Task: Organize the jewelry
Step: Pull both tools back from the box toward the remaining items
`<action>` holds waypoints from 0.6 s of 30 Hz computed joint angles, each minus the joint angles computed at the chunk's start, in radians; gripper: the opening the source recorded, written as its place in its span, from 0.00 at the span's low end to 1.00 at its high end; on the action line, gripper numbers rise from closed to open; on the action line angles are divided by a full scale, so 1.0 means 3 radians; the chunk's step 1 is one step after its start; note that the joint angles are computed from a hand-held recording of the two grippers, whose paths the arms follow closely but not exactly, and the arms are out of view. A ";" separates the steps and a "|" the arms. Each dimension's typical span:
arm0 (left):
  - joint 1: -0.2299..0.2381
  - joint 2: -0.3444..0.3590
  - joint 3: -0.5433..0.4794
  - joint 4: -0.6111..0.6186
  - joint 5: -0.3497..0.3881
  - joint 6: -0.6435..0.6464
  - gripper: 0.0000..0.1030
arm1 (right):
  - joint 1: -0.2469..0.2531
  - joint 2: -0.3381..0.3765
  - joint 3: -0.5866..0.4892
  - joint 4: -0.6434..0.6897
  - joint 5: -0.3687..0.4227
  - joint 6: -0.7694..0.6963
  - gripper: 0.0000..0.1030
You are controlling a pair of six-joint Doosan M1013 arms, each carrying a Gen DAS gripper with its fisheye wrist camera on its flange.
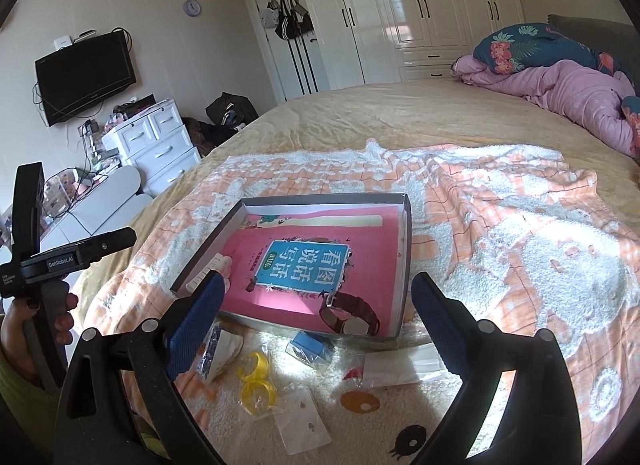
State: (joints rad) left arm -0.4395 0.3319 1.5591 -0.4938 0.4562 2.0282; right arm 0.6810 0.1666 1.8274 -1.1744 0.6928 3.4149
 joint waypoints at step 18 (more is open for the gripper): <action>0.0016 -0.0107 0.0219 0.0005 -0.0071 -0.0085 0.91 | 0.0094 -0.0063 0.0083 -0.0007 0.0056 0.0060 0.96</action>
State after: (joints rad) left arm -0.4346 0.2998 1.6249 -0.4922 0.4348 2.0026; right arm 0.7093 0.1477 1.8523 -1.1766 0.7095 3.4330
